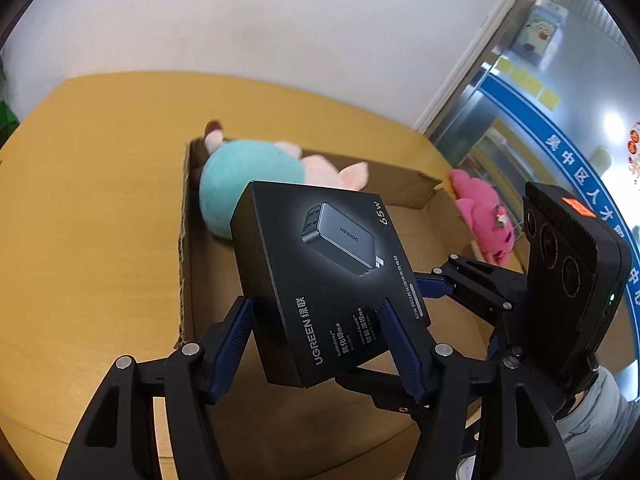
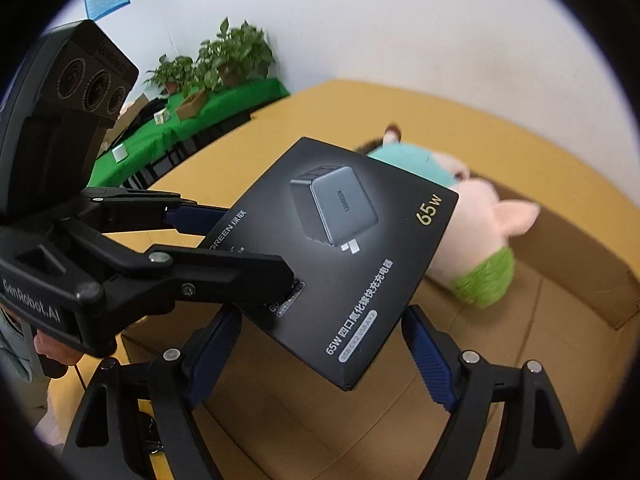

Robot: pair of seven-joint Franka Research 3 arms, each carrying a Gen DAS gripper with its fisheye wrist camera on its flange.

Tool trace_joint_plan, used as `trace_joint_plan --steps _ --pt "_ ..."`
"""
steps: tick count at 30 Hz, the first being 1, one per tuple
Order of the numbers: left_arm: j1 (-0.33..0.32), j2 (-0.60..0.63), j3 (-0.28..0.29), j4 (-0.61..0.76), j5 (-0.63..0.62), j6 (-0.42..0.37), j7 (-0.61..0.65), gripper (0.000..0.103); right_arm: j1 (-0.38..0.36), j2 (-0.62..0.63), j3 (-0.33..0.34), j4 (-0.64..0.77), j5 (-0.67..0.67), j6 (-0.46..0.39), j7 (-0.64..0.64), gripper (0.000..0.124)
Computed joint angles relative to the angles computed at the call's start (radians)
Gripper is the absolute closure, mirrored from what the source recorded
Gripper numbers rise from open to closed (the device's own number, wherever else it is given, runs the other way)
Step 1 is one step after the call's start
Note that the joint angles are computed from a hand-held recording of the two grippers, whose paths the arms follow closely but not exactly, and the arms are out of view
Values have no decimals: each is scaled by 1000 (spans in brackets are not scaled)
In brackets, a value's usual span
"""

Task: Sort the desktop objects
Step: 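Lift the charger box with both grippers and carry it over the cardboard box, then lower the charger box beside the plush pig and open both grippers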

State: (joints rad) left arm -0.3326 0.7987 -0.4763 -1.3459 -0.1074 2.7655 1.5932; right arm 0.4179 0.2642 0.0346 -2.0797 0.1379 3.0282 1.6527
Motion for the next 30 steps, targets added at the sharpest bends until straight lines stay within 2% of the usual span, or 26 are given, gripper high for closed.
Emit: trace_joint_plan --steps 2,5,13,16,20,28,30 --pt "-21 25 27 38 11 -39 -28 34 -96 44 95 59 110 -70 -104 41" --pt "-48 52 62 82 31 -84 -67 34 -152 92 146 115 226 -148 -198 41" --pt "-125 76 165 160 146 -168 -170 36 -166 176 134 236 354 -306 -280 42" --pt "-153 92 193 203 190 -211 -201 38 -136 166 108 218 332 -319 -259 43" --pt "-160 93 201 209 212 -226 -238 36 -131 184 101 237 334 -338 -252 42" --pt "-155 87 193 200 223 -224 -259 36 -154 167 119 203 389 -318 -284 42" --pt "-155 77 193 182 223 -199 -273 36 -164 141 126 175 410 -308 -310 42"
